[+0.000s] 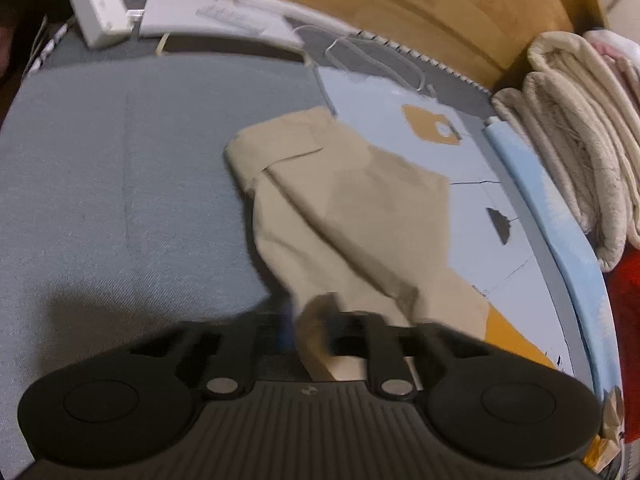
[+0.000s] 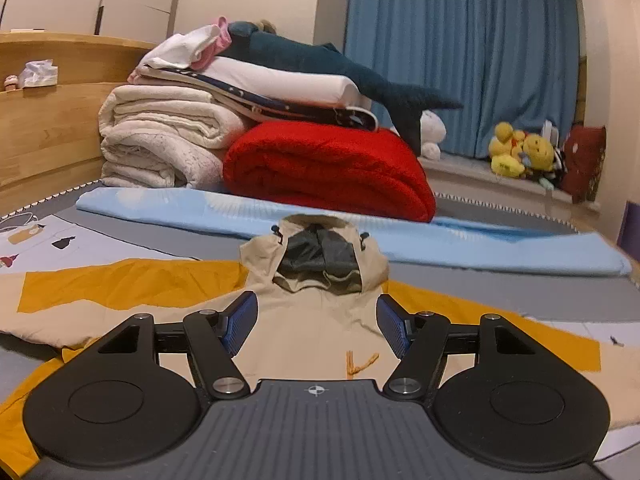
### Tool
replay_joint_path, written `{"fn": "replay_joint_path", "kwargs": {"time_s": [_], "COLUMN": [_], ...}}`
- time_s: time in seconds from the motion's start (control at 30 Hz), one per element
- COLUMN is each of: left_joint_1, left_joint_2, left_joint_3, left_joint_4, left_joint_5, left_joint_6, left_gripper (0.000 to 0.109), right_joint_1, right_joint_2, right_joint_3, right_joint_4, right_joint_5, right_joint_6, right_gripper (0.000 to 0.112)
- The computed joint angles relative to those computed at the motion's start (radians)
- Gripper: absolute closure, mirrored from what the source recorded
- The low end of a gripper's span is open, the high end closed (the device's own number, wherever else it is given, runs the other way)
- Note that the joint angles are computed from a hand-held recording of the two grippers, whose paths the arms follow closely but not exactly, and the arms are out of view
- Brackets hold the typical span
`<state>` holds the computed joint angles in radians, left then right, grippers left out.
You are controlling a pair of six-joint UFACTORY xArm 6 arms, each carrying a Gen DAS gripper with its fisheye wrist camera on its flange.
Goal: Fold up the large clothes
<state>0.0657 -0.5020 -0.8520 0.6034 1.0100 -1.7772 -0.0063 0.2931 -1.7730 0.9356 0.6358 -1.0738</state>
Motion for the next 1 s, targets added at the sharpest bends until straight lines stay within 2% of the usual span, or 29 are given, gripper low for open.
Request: {"fn": "replay_joint_path", "kwargs": {"time_s": [0.13,0.2,0.27,0.3,0.33,0.4,0.5,0.53,0.6,0.63,0.67,0.7,0.73,0.77,0.93,1.0], "left_joint_1": [-0.134,-0.213,-0.295,-0.332,-0.367,-0.436,-0.538,-0.558,-0.567,-0.576,-0.584,-0.591,-0.6,-0.603,-0.551,-0.533], "left_joint_2": [0.09,0.165,0.253,0.304,0.351,0.458,0.66,0.732,0.872,0.923,0.965,1.005,1.044,1.063,0.966,0.972], "left_joint_3": [-0.165,-0.281,-0.408,-0.476,-0.54,-0.679,-0.933,-1.026,-1.167,-1.201,-1.236,-1.284,-1.348,-1.383,-1.24,-1.264], "left_joint_4": [0.167,0.255,0.335,0.361,0.379,0.401,0.436,0.394,0.205,0.1,-0.004,-0.099,-0.152,-0.162,-0.12,-0.097], "left_joint_5": [0.16,0.207,0.225,0.229,0.216,0.165,0.068,0.008,-0.187,-0.257,-0.285,-0.272,-0.216,-0.169,-0.088,0.038], "left_joint_6": [-0.048,-0.039,-0.003,0.016,0.027,0.059,0.186,0.274,0.478,0.563,0.654,0.743,0.794,0.804,0.573,0.533], "left_gripper": [0.109,0.109,0.109,0.109,0.109,0.109,0.109,0.109,0.106,0.103,0.101,0.097,0.094,0.092,0.091,0.091], "right_joint_1": [-0.012,-0.022,-0.035,-0.041,-0.047,-0.056,-0.071,-0.075,-0.083,-0.088,-0.092,-0.096,-0.099,-0.101,-0.101,-0.099], "right_joint_2": [0.02,0.036,0.053,0.062,0.067,0.074,0.085,0.09,0.097,0.107,0.116,0.131,0.141,0.159,0.233,0.245], "right_joint_3": [-0.042,-0.076,-0.113,-0.129,-0.141,-0.156,-0.175,-0.184,-0.193,-0.209,-0.221,-0.243,-0.254,-0.28,-0.394,-0.41], "right_joint_4": [-0.062,-0.092,-0.11,-0.123,-0.135,-0.152,-0.173,-0.183,-0.193,-0.202,-0.207,-0.217,-0.223,-0.233,-0.254,-0.249], "right_joint_5": [0.039,0.075,0.121,0.141,0.156,0.174,0.198,0.206,0.221,0.234,0.243,0.259,0.268,0.282,0.334,0.341], "right_joint_6": [0.084,0.146,0.205,0.236,0.259,0.294,0.33,0.346,0.375,0.397,0.415,0.442,0.461,0.491,0.573,0.565], "right_gripper": [0.049,0.062,0.082,0.087,0.094,0.096,0.096,0.095,0.095,0.095,0.095,0.094,0.092,0.09,0.089,0.089]}}
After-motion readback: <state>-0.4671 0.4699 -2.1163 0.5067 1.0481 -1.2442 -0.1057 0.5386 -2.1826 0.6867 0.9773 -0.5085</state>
